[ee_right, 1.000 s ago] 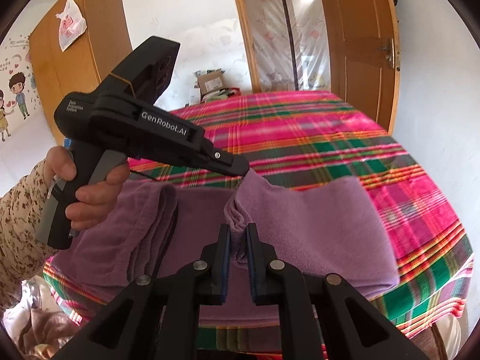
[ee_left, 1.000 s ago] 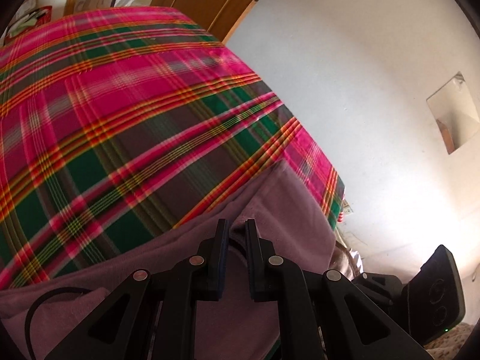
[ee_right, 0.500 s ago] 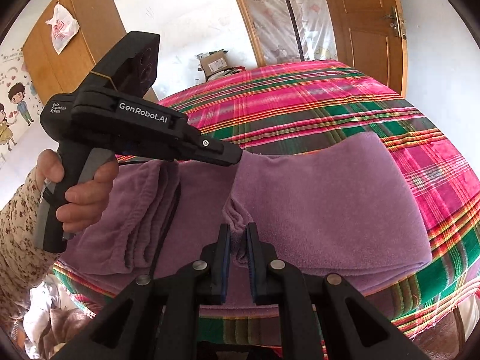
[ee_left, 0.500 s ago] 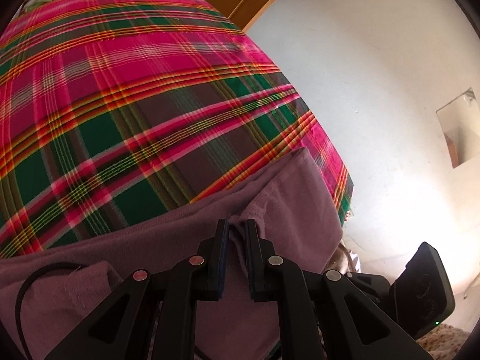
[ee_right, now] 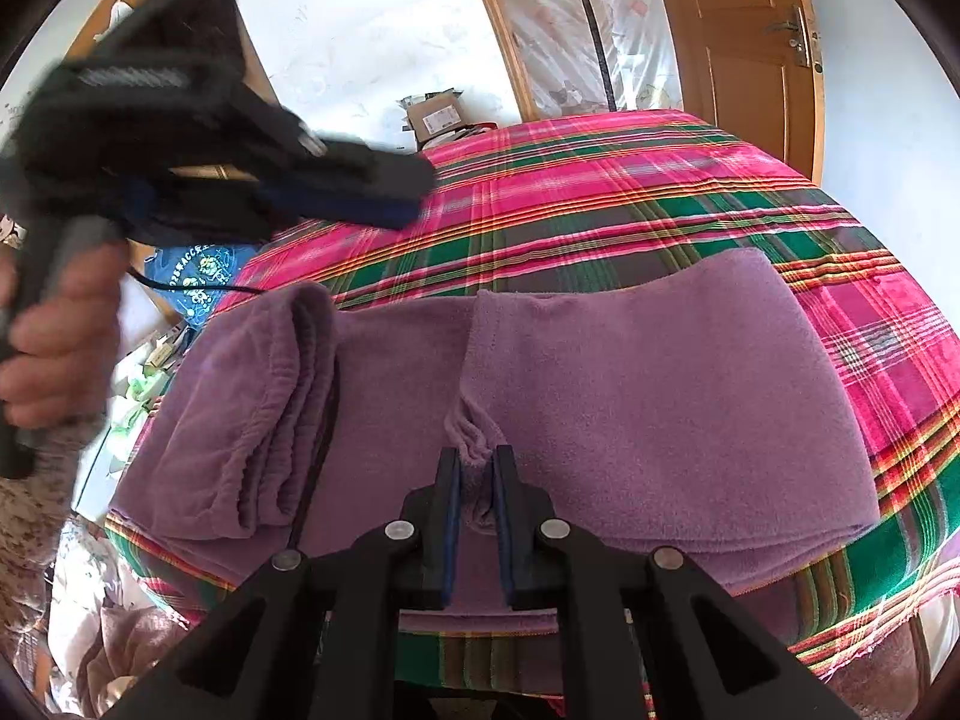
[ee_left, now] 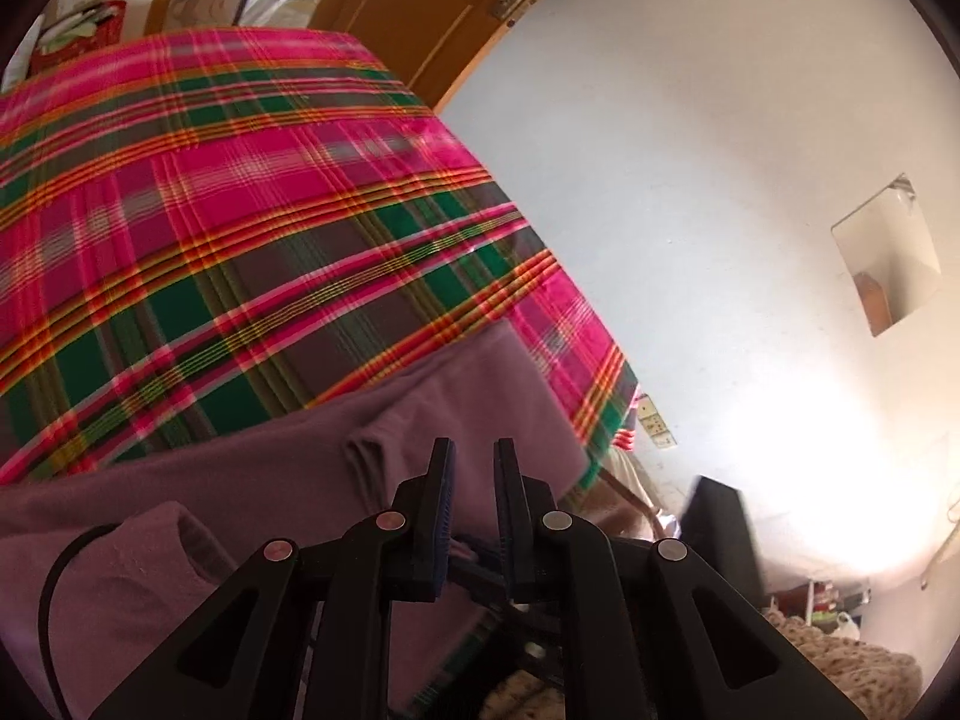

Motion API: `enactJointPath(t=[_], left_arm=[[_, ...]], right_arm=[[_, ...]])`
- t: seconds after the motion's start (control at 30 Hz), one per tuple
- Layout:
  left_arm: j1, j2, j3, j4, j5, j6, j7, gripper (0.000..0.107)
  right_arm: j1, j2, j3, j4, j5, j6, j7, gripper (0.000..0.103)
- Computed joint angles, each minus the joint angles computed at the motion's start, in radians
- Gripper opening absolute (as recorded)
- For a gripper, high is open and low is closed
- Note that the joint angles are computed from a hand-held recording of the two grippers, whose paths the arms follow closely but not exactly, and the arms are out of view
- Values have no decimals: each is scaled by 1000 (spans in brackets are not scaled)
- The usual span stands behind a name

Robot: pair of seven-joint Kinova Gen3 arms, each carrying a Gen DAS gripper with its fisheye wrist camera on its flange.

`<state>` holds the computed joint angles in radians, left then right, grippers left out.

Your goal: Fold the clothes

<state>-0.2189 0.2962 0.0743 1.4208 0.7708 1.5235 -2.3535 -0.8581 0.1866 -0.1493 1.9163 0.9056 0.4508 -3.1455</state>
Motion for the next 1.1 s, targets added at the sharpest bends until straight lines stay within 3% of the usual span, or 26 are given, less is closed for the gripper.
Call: enactJointPath(t=[0.27,0.43,0.57,0.9,1.1], left_arm=[[-59,-116,-45,0,102,141,14,25],[-14,-138,-42,-14,147,87,2,25],[38,-111,-8,-36,161,96,10,25],[95,-123,12,-49,206,166,18,25],[62,-166,-25,-6,235,210,41,25]], right_arm=[[8,-2,4,14,9,-33,4,11],[3,-1,7,13,7,-27,16,11],[1,-6,8,27,20,-32,-5,11],[-1,-11,4,37,60,-31,-39,11],[-7,-12,-12,42,116,-9,-81,11]])
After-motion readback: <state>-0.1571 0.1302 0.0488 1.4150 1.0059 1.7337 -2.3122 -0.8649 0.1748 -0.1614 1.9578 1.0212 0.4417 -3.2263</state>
